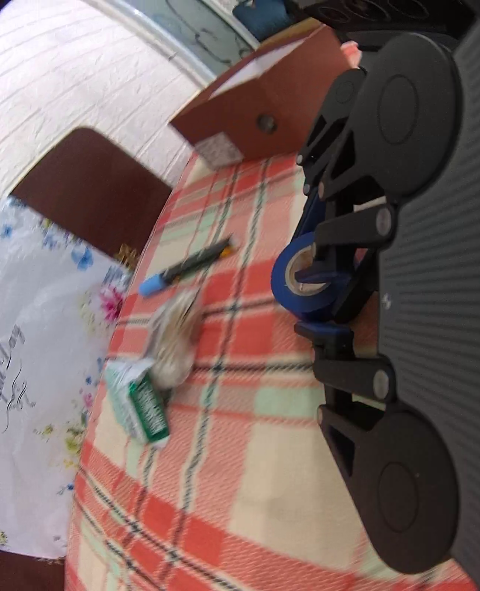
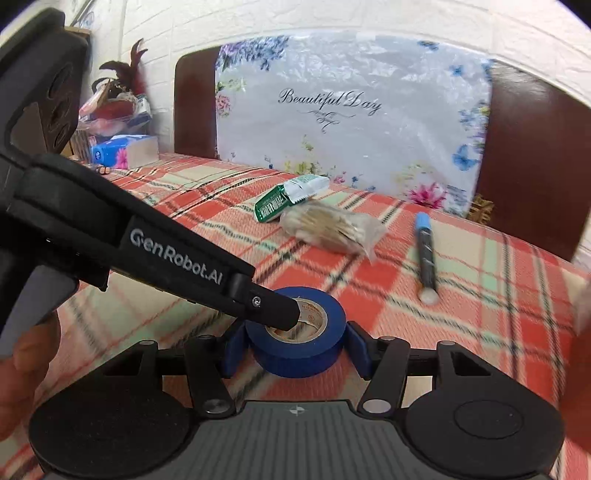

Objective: Organize objects
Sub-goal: 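Carry the blue tape roll into the brown box and open the right gripper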

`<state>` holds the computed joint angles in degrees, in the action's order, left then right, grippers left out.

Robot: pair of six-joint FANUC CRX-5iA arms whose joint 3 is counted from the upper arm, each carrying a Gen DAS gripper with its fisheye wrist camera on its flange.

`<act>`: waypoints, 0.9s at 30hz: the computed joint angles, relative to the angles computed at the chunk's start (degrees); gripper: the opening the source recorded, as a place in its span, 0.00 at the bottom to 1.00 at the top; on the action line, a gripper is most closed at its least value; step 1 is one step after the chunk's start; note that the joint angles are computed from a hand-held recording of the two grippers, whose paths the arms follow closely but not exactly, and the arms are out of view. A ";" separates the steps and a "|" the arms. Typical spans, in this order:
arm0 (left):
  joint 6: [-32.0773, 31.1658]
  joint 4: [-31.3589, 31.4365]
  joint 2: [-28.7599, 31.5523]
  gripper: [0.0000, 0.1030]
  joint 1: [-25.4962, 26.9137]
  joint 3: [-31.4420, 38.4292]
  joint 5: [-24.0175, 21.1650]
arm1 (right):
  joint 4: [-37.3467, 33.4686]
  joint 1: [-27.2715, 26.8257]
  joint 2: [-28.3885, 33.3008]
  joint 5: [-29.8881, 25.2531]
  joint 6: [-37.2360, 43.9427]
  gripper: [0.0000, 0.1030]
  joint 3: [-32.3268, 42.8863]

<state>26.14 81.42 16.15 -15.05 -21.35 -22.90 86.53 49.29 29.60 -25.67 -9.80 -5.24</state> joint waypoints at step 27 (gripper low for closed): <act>9.88 -27.09 18.06 0.29 -15.60 35.55 -0.56 | 17.36 -8.09 -16.35 -31.97 -30.53 0.69 -24.46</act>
